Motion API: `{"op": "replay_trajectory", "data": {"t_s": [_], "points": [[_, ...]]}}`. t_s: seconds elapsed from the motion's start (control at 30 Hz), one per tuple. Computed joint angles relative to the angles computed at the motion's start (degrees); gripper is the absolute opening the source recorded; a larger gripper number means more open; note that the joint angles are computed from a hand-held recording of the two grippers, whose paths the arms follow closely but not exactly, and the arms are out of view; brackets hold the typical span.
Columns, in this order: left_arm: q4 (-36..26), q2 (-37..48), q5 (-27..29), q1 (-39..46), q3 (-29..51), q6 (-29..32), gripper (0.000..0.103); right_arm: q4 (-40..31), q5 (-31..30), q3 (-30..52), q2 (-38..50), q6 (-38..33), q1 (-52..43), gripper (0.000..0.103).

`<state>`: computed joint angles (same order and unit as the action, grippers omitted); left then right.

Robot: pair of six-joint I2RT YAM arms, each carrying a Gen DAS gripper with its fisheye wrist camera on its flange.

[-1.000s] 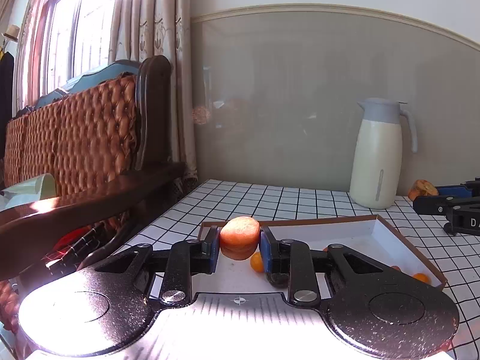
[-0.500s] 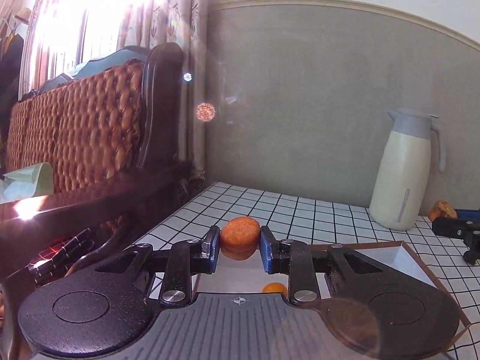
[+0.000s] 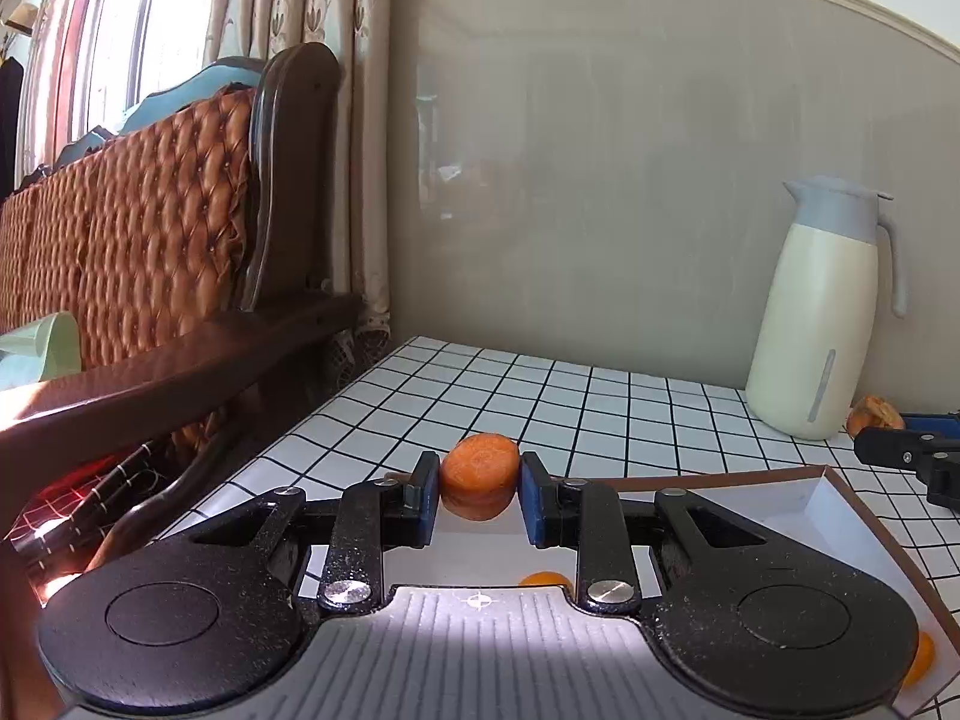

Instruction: Organize fruits

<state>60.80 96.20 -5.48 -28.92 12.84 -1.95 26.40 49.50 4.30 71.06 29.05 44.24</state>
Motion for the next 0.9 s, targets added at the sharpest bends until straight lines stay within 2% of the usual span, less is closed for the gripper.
{"op": "replay_trajectory", "data": {"t_s": [0.47,0.6,0.83,0.87,0.9], "points": [[-4.62,4.66,1.54,1.89,6.31,1.36,0.028,10.17,-6.49,0.31,8.79,-4.24,-7.05,0.02],[-5.75,4.96,3.25,2.54,7.07,1.77,0.028,9.99,-7.19,1.04,10.35,-4.06,-7.73,0.02],[-7.16,7.29,2.81,1.06,9.54,1.63,0.028,10.85,-10.06,1.51,11.44,-4.88,-10.22,0.021],[-6.95,7.53,2.43,0.79,9.59,1.66,0.028,10.88,-10.56,1.5,11.48,-5.04,-10.58,0.021],[-5.35,8.04,1.42,0.42,9.21,1.72,0.029,10.49,-11.34,1.7,11.48,-5.54,-10.97,0.026]]}}
